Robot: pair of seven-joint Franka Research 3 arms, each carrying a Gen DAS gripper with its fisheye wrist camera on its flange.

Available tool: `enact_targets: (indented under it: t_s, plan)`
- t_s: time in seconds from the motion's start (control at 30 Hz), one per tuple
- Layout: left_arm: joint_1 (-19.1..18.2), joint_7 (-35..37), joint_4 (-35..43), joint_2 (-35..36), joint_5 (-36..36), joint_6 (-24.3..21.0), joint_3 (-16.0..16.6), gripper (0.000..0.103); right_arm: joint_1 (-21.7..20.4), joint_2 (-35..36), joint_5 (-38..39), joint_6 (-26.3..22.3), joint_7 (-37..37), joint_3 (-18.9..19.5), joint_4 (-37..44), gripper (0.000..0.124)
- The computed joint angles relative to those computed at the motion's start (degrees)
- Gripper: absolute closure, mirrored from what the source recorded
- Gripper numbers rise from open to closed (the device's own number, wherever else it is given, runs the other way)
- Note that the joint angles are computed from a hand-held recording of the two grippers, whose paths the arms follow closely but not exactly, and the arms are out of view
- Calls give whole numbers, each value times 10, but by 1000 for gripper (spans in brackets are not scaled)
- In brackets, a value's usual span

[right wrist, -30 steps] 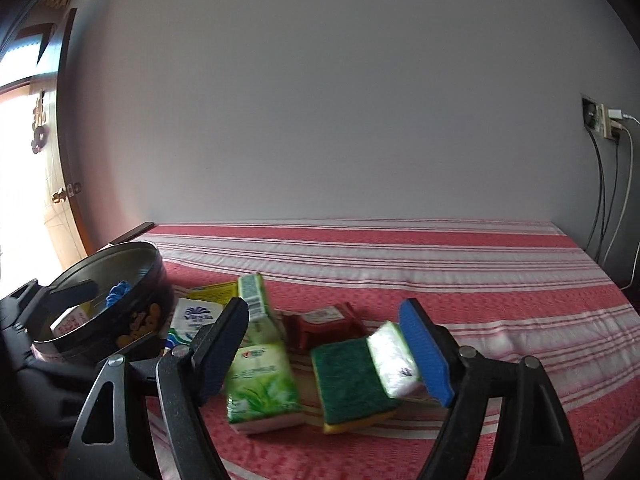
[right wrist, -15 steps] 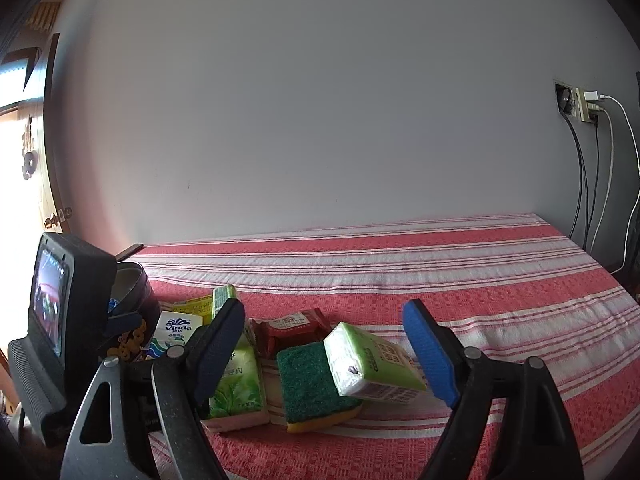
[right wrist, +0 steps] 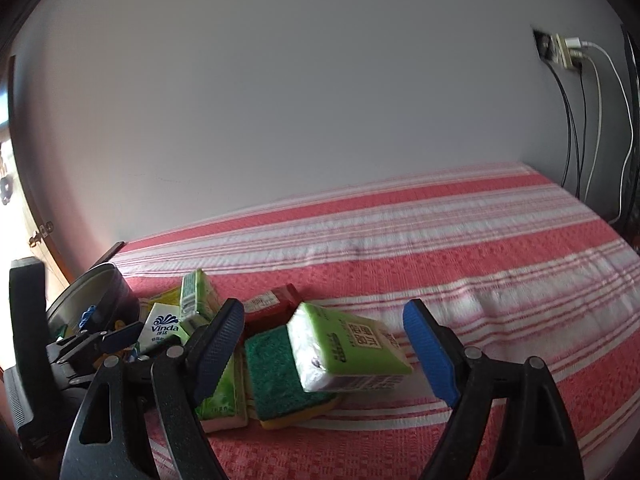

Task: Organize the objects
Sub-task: 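Move both tools back toward the remaining boxes and sponges on the bed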

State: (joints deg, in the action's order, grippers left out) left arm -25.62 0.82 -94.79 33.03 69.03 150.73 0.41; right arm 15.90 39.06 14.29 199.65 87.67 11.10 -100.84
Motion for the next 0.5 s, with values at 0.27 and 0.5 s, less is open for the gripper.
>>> enact_targets:
  t_s: [0.27, 0.5]
  plan:
    - [2, -12, -16, -13, 32, 19, -3, 70, -35, 6, -6, -21, 21, 31, 5, 40]
    - [-1, 15, -30, -22, 22, 5, -8, 37, -6, -1, 18, -10, 35, 1, -2, 40]
